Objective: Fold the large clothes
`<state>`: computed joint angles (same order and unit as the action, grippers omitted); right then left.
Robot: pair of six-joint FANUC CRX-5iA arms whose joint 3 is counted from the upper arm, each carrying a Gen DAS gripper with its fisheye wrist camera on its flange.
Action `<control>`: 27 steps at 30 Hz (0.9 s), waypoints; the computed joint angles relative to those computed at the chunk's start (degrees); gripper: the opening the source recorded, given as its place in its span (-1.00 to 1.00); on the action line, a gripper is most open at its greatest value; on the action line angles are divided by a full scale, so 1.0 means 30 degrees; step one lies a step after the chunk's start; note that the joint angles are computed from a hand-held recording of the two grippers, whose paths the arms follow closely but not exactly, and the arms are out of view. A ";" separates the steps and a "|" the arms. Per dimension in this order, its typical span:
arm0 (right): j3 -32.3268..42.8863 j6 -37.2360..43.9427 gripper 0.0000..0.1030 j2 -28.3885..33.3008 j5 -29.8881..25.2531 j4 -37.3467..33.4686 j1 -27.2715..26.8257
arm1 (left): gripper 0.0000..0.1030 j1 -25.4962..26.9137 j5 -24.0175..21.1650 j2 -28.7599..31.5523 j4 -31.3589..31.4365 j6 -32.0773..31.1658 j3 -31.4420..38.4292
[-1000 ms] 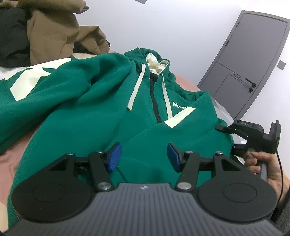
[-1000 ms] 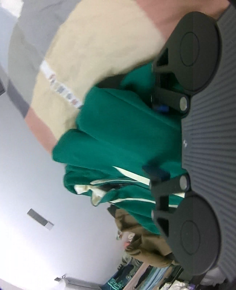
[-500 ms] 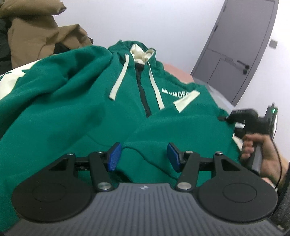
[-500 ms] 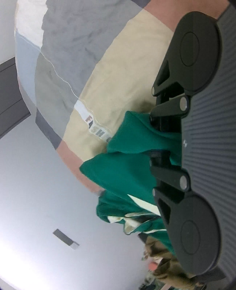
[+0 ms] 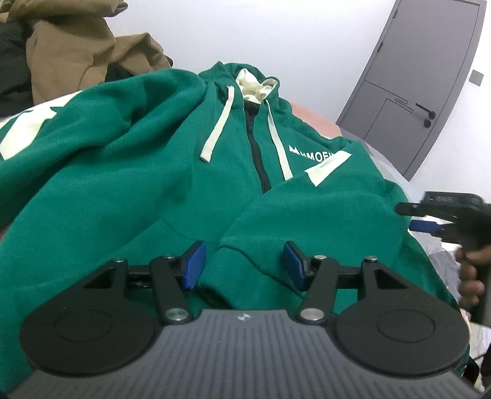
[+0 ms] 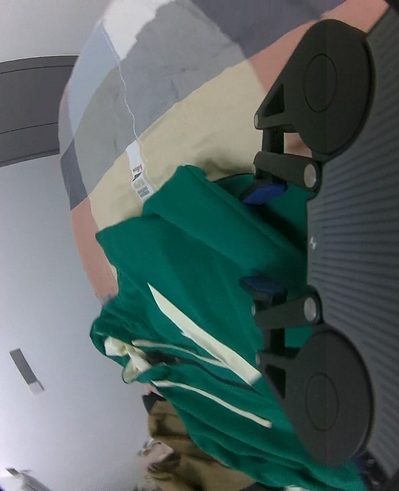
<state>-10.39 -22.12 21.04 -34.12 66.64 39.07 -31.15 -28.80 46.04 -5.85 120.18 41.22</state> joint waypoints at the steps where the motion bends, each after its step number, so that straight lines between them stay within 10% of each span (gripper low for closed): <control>1: -0.0266 -0.0154 0.06 -0.0281 0.0112 0.0308 0.0205 | 0.20 0.0008 0.0116 -0.0086 0.0008 0.0032 -0.0131; 6: -0.1319 -0.1682 0.06 -0.1169 0.1385 0.2280 0.1121 | 0.20 -0.0043 0.0128 -0.0316 -0.0517 0.0502 -0.0284; 14: 0.0274 0.3371 0.02 0.0178 0.1358 0.1215 0.2519 | 0.20 -0.0209 -0.0144 -0.0877 -0.2900 0.2889 -0.0392; 27: 0.3122 1.0258 0.01 0.1997 0.0606 -0.5176 0.3444 | 0.20 -0.0378 -0.2893 -0.2406 -0.8878 1.2518 -0.0649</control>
<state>-1.02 8.66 27.04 -32.30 51.11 49.41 -32.28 -37.47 38.83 -32.48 157.74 39.27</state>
